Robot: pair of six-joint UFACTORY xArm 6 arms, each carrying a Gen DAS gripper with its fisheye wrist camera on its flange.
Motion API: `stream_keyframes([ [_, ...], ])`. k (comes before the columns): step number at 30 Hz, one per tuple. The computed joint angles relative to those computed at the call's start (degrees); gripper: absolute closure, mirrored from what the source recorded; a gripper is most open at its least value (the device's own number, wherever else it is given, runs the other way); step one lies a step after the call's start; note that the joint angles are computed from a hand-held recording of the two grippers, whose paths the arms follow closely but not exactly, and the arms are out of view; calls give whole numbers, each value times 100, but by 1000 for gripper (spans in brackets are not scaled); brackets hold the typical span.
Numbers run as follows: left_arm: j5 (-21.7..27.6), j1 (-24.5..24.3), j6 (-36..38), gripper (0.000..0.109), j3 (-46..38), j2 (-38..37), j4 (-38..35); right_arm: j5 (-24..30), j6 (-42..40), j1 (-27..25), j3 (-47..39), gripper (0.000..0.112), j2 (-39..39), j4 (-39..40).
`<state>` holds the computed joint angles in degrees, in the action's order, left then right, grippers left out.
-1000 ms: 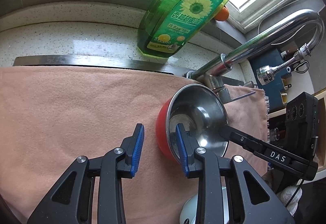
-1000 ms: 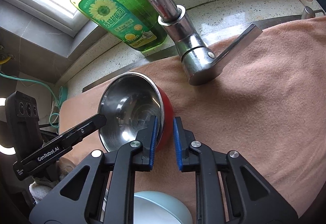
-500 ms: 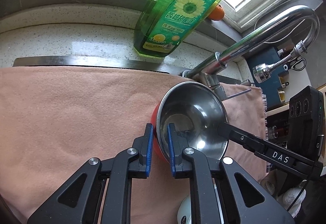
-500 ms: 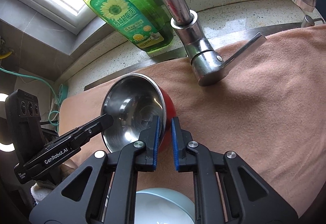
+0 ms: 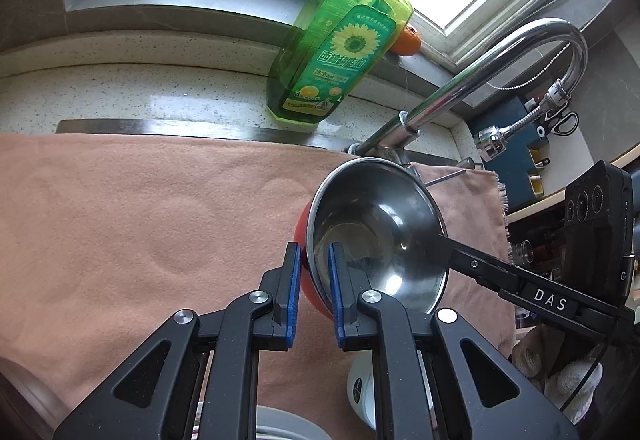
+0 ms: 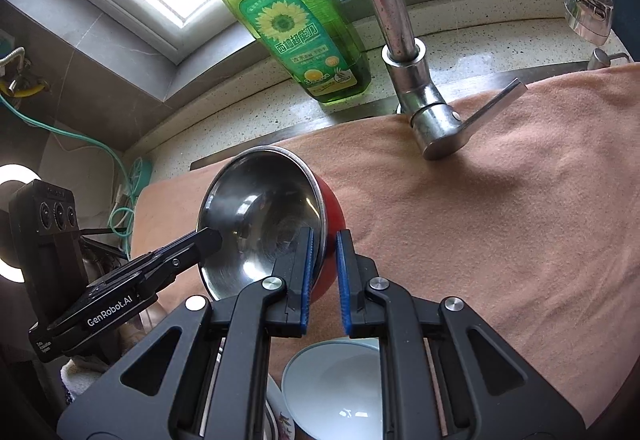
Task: Organize plates and bowls
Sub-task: 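Close both grippers on the red-bottomed steel bowl rim, then lift the red-bottomed bowl and carry it over the large steel bowl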
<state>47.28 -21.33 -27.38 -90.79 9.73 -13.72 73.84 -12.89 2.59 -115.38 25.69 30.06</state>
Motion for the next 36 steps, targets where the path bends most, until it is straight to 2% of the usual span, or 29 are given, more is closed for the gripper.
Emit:
stream_keyframes([
  [16,-114,20,-222,97,1164,-1438,311,-180,-195,384,1194,101,-1240,133],
  [36,61,578,-843,97,3159,-3769,687,-323,-281,1586,2127,101,-2001,136],
])
